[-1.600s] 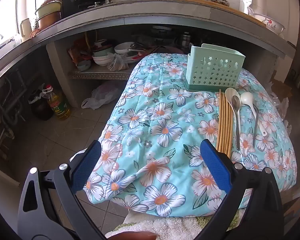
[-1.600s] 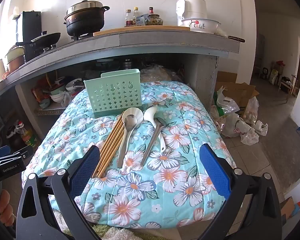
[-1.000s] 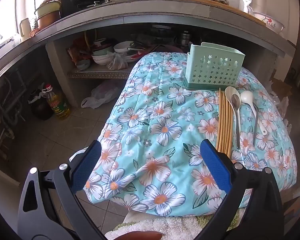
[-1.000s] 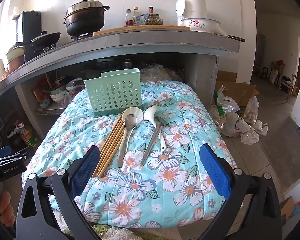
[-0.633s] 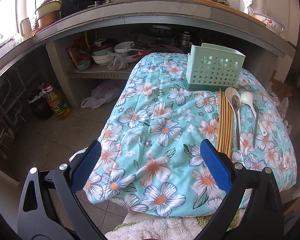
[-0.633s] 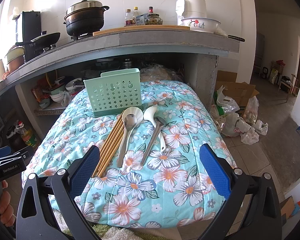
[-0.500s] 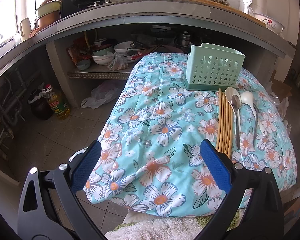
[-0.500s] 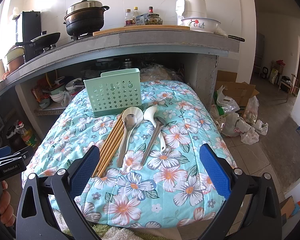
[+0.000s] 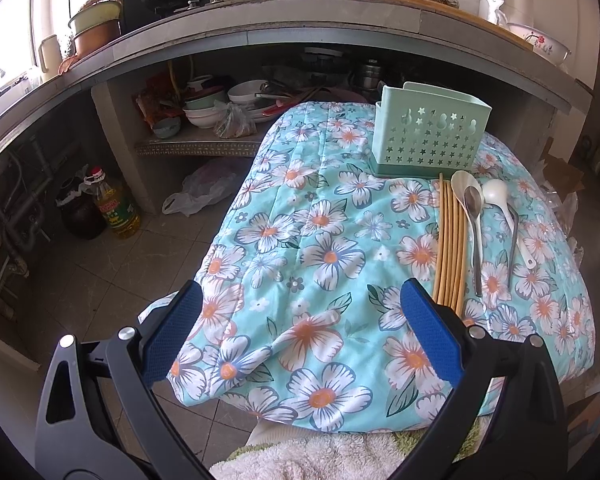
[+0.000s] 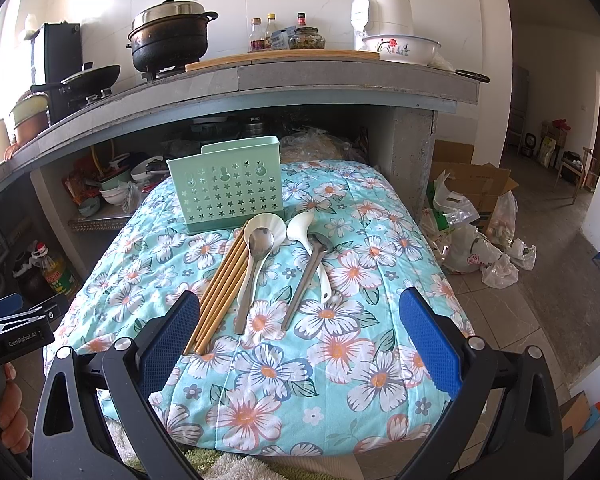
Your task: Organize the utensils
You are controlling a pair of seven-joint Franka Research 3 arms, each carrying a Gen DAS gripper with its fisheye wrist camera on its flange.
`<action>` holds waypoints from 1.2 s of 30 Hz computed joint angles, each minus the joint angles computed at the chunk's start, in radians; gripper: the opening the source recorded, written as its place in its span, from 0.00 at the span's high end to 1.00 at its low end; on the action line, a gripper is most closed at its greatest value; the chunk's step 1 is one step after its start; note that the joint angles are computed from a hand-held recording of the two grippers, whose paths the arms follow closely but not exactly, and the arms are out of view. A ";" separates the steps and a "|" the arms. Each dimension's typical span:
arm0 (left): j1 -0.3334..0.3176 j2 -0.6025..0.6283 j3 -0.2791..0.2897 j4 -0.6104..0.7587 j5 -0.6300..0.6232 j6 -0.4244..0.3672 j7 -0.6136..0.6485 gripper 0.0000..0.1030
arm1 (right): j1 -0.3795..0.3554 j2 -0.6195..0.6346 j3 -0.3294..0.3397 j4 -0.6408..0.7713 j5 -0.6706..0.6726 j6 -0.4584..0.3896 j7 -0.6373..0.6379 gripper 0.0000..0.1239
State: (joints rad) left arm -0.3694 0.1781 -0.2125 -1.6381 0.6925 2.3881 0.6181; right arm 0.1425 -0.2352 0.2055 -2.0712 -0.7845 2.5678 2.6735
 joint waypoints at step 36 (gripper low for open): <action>0.005 -0.001 0.000 -0.006 -0.008 0.000 0.009 0.07 | 0.002 0.002 -0.003 -0.001 0.002 0.002 -0.002 0.21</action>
State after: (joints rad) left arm -0.3639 0.1768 -0.2122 -1.6438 0.6844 2.3876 0.6271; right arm 0.1440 -0.2333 0.2029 -2.0719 -0.7823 2.5694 2.6719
